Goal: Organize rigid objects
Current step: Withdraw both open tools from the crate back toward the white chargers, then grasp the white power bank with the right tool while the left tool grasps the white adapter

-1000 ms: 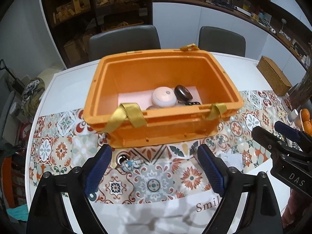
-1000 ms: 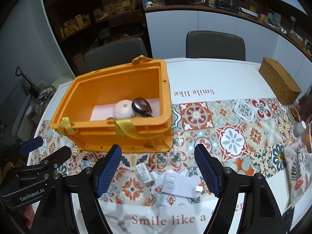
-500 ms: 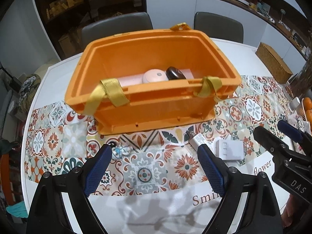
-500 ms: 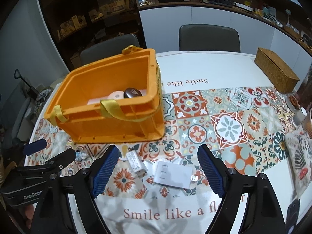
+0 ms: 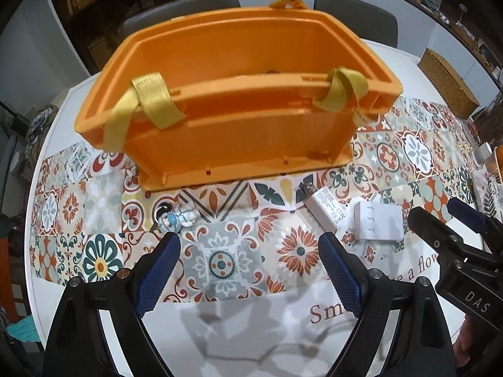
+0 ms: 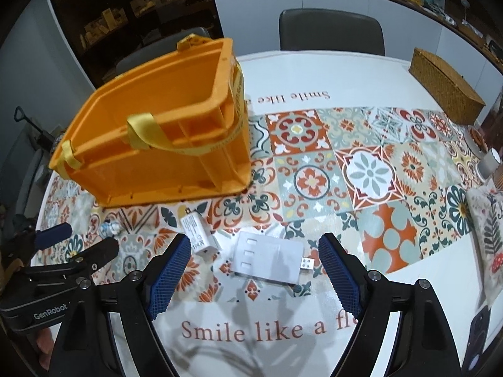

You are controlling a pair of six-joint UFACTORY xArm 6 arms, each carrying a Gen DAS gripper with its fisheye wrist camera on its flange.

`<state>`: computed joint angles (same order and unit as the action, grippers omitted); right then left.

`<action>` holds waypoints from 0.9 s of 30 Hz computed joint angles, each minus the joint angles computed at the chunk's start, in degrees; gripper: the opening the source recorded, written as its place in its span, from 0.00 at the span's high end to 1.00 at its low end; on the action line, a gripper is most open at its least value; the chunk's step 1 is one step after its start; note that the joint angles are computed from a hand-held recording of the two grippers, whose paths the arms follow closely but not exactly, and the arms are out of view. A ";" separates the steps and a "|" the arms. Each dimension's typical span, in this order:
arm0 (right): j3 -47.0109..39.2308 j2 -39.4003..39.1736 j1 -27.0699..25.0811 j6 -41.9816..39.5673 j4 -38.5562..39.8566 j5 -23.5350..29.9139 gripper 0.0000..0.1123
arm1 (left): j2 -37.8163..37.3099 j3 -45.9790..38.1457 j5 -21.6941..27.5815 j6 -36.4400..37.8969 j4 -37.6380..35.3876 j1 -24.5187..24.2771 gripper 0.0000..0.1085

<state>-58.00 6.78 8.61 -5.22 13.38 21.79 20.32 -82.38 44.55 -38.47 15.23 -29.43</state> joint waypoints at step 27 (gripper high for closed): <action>1.41 5.49 -0.77 -2.06 6.11 0.89 0.18 | 3.64 0.45 1.17 -0.23 1.21 -1.40 0.17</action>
